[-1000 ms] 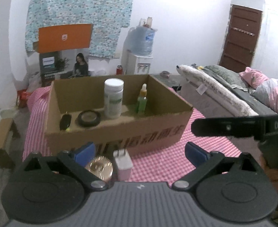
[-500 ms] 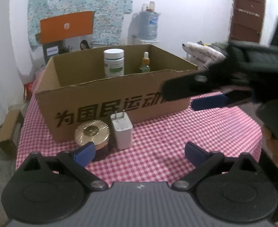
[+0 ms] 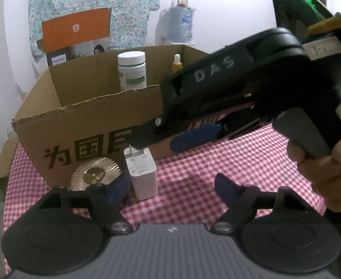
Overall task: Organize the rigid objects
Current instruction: 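Close the right gripper on the white plug charger, then lift the charger with the right gripper and carry it over the box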
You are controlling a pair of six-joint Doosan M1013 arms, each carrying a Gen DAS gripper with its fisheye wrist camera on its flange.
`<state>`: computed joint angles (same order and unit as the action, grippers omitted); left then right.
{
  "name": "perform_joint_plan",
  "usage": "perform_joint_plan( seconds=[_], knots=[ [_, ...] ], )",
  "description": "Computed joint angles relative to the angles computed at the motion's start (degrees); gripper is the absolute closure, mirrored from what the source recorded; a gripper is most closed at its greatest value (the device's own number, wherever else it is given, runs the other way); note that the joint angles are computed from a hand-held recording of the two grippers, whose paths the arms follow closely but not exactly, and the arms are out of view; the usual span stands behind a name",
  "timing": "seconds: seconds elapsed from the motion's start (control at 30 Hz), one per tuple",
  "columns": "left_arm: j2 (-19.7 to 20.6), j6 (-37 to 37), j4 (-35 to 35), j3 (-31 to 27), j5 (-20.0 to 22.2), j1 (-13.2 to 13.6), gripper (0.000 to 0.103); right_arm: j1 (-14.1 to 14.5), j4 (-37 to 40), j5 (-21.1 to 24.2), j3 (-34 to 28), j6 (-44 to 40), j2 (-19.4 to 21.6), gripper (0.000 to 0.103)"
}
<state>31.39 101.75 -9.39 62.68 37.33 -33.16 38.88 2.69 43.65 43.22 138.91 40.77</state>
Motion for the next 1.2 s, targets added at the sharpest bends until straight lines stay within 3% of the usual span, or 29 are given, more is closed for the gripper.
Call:
perform_joint_plan(
  seconds=[0.23,0.43,0.67,1.2],
  knots=[
    [1.4,-1.0,-1.1,-2.0,1.9,0.5,0.027,-0.7,3.2,3.8,-4.3,-2.3,2.9,0.058],
    [2.2,-1.9,-2.0,-3.3,3.2,0.8,0.029,-1.2,5.6,4.4,-4.9,-3.5,3.9,0.063],
    [2.8,-1.6,-3.8,-4.2,3.8,0.8,0.034,-1.4,6.7,3.3,-3.2,-3.6,3.1,0.064],
    [2.4,3.6,-9.6,-3.5,5.3,0.2,0.034,-1.1,4.4,2.8,3.2,-0.4,-0.9,0.064]
  ],
)
